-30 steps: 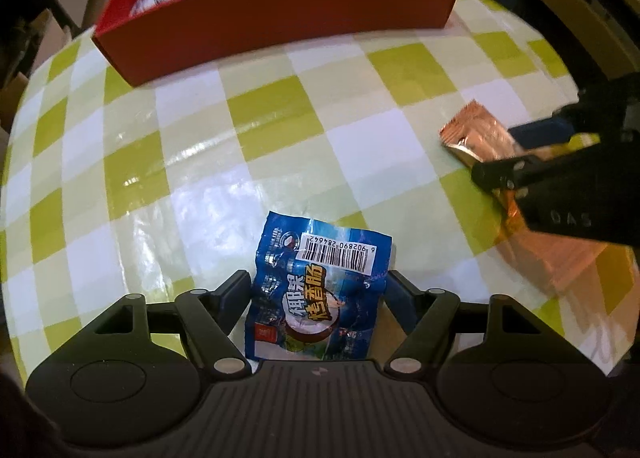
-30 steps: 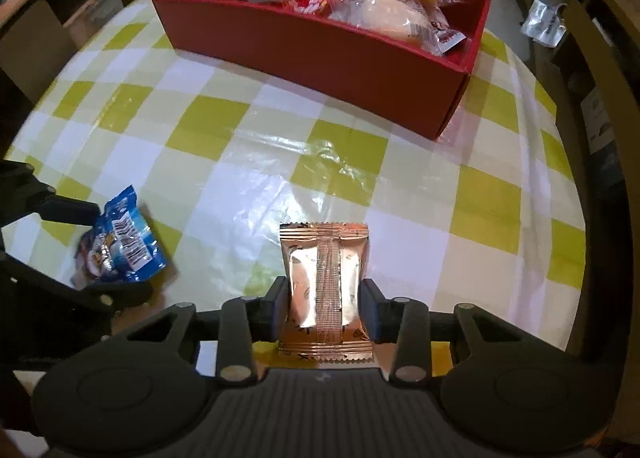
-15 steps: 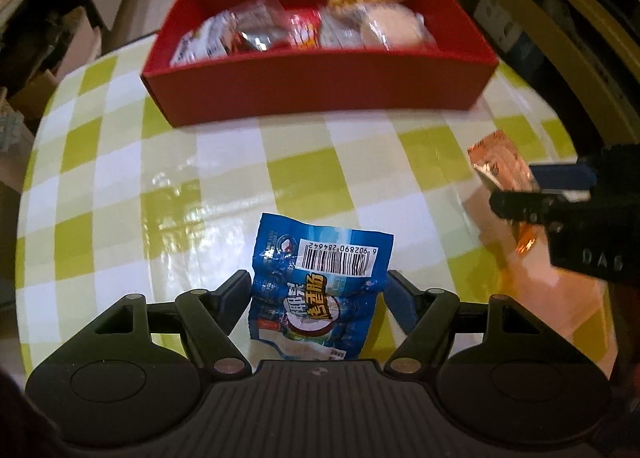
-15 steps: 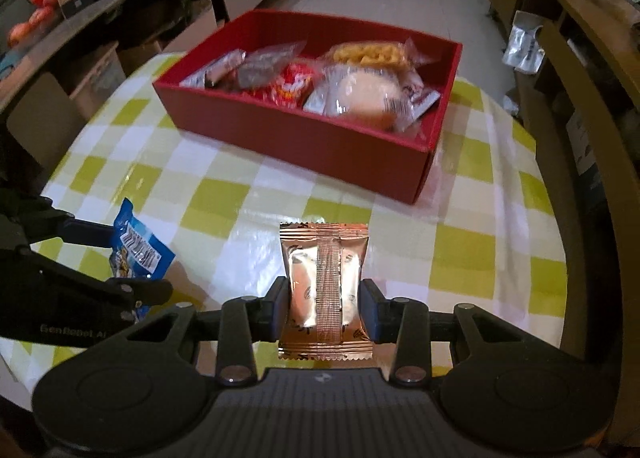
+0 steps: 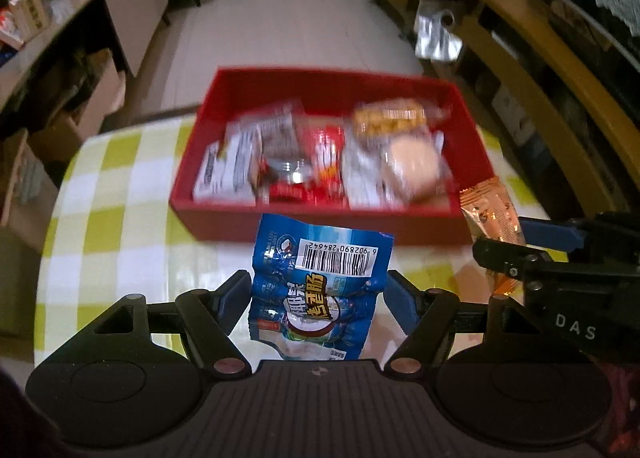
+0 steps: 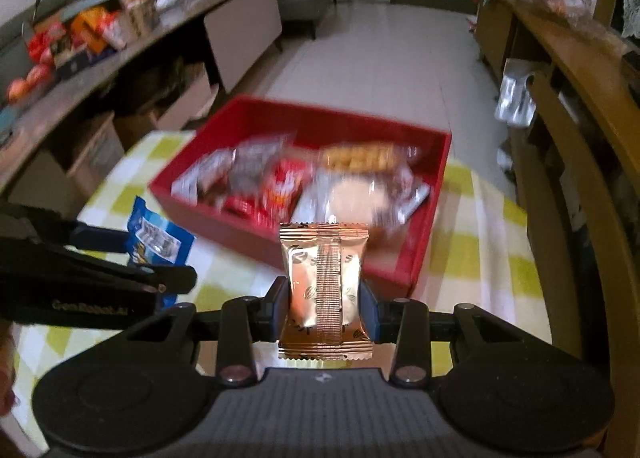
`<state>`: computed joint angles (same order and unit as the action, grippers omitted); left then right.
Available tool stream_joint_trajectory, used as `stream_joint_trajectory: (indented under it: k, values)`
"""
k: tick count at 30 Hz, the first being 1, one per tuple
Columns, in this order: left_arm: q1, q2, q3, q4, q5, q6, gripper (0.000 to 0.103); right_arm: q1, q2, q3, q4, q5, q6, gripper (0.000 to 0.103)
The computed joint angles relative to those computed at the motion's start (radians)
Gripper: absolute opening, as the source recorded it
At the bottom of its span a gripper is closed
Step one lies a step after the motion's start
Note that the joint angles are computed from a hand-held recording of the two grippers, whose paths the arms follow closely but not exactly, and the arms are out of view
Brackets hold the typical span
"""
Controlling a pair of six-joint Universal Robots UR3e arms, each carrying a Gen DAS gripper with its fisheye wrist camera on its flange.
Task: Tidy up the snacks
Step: 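Lower both packets into the red box and open both grippers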
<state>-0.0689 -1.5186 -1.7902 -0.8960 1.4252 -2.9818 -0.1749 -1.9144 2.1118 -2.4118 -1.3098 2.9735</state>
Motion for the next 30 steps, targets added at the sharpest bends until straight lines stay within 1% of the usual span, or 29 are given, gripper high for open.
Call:
stream_joint_trajectory:
  k: [4, 8, 15, 18, 21, 24, 26, 30]
  values:
    - [-0.008, -0.099, 0.111, 0.017, 0.004, -0.041, 0.077, 0.014, 0.122, -0.064, -0.082, 0.003, 0.033, 0.045]
    - [-0.024, -0.208, 0.214, 0.066, 0.031, -0.076, 0.077, 0.013, 0.221, -0.109, -0.144, 0.011, 0.055, 0.045]
    - [-0.046, -0.351, 0.329, 0.097, 0.043, -0.112, 0.078, 0.036, 0.384, -0.178, -0.249, -0.011, 0.093, 0.045]
    - [-0.052, -0.39, 0.352, 0.109, 0.059, -0.12, 0.078, 0.049, 0.425, -0.191, -0.281, -0.04, 0.098, 0.045]
    - [-0.04, -0.41, 0.36, 0.11, 0.048, -0.127, 0.078, 0.06, 0.454, -0.194, -0.312, -0.064, 0.107, 0.045]
    - [-0.04, -0.422, 0.362, 0.118, 0.067, -0.128, 0.078, 0.071, 0.476, -0.199, -0.333, -0.091, 0.119, 0.045]
    - [-0.045, -0.431, 0.366, 0.124, 0.092, -0.13, 0.078, 0.065, 0.481, -0.201, -0.335, -0.084, 0.126, 0.045]
    - [-0.053, -0.439, 0.37, 0.123, 0.104, -0.125, 0.078, 0.064, 0.483, -0.2, -0.349, -0.09, 0.14, 0.045]
